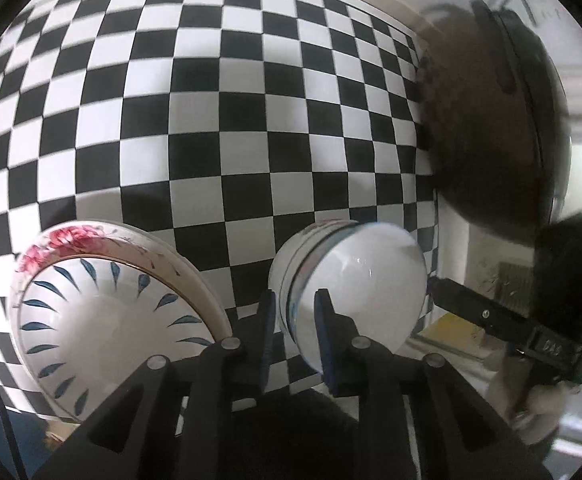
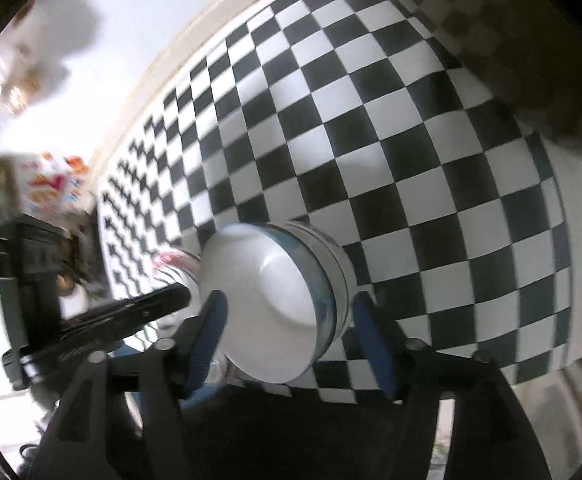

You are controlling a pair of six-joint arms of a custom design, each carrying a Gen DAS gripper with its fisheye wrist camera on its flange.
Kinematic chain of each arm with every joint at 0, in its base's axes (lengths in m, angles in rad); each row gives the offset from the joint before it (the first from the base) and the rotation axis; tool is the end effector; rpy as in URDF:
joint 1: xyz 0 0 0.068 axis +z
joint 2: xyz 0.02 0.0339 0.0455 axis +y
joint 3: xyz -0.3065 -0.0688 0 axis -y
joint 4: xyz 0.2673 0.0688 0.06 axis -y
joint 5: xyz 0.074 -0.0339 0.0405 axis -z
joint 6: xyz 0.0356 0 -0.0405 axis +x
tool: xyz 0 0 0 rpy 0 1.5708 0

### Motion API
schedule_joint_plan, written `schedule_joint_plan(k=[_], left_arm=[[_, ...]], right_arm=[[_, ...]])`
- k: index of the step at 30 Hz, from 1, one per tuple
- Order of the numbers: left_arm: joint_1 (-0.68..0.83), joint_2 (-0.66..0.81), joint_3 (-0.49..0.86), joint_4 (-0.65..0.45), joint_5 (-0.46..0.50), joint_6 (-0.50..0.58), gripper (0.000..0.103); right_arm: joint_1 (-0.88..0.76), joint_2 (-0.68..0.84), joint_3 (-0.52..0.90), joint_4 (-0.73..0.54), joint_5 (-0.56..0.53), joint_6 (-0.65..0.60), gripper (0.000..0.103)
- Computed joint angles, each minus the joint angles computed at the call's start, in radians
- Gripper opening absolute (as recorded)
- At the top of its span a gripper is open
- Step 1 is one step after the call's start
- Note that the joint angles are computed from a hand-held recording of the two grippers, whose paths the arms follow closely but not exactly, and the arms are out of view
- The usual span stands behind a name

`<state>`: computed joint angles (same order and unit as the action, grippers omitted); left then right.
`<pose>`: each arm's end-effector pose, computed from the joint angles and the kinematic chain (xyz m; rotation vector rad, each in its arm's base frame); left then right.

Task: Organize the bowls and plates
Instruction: 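Lift the three nested bowls with both tools toward the plate stack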

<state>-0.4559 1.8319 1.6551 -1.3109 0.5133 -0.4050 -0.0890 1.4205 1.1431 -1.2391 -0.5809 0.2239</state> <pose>0.3349 -0.1837 0.3170 -0.1058 -2.9072 0.7442 0.2540 -0.0031 0.2974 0.4428 2.9634 0.8990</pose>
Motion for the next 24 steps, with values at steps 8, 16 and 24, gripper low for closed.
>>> schedule_joint_plan(k=[8, 16, 24], left_arm=[[-0.002, 0.072, -0.001, 0.036, 0.095, 0.012, 0.020], [-0.019, 0.128, 0.007, 0.045, 0.084, 0.045, 0.025], [-0.047, 0.187, -0.009, 0.062, 0.093, 0.083, 0.031]], right_arm=[[-0.089, -0.006, -0.200, 0.154, -0.176, 0.011, 0.075], [-0.124, -0.015, -0.390, 0.401, -0.306, 0.018, 0.079], [-0.131, 0.069, -0.457, 0.492, -0.348, -0.024, 0.078]])
